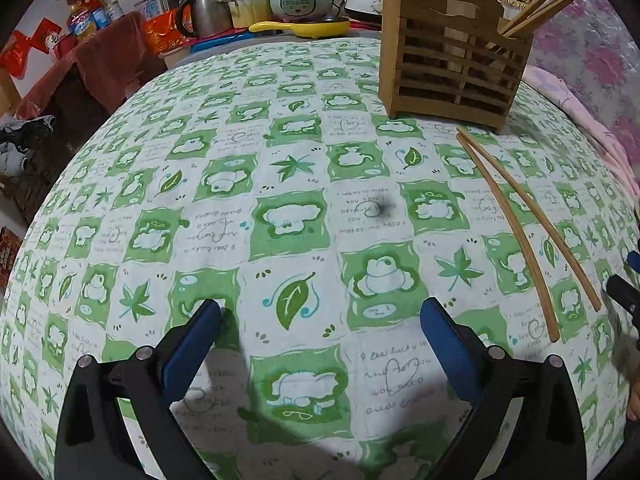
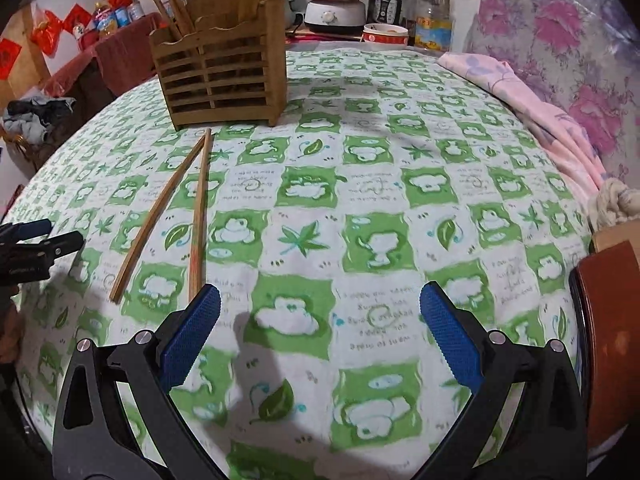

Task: Organize utensils
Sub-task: 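Move both tools back over the last two chopsticks on the cloth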

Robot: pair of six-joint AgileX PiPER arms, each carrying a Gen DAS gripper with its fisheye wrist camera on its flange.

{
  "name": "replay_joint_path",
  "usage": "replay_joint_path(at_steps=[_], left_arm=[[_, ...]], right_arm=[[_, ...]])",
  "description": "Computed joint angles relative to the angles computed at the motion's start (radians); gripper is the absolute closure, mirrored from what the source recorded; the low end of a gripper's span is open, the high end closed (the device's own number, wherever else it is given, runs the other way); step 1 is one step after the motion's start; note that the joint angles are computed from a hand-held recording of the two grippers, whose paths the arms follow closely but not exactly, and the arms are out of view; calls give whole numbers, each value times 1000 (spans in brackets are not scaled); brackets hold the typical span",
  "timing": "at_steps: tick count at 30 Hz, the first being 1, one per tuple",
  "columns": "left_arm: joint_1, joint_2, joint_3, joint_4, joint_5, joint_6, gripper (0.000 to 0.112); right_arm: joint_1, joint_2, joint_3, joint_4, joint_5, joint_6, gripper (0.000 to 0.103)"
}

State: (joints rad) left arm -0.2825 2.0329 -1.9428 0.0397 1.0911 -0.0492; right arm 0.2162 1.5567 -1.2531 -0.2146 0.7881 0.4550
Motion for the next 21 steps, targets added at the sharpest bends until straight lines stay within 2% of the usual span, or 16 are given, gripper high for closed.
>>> replay_joint_path(at_steps=[4, 17, 21], left_arm=[[-2, 3, -3, 1, 0, -2, 14], [0, 4, -5, 2, 3, 0, 13], [-2, 14, -28, 13, 25, -14, 14]], right_arm=[[-33, -34, 36, 62, -18, -42, 7], [-50, -49, 55, 124, -52, -103, 7], [-51, -44, 53, 132, -49, -110, 7]])
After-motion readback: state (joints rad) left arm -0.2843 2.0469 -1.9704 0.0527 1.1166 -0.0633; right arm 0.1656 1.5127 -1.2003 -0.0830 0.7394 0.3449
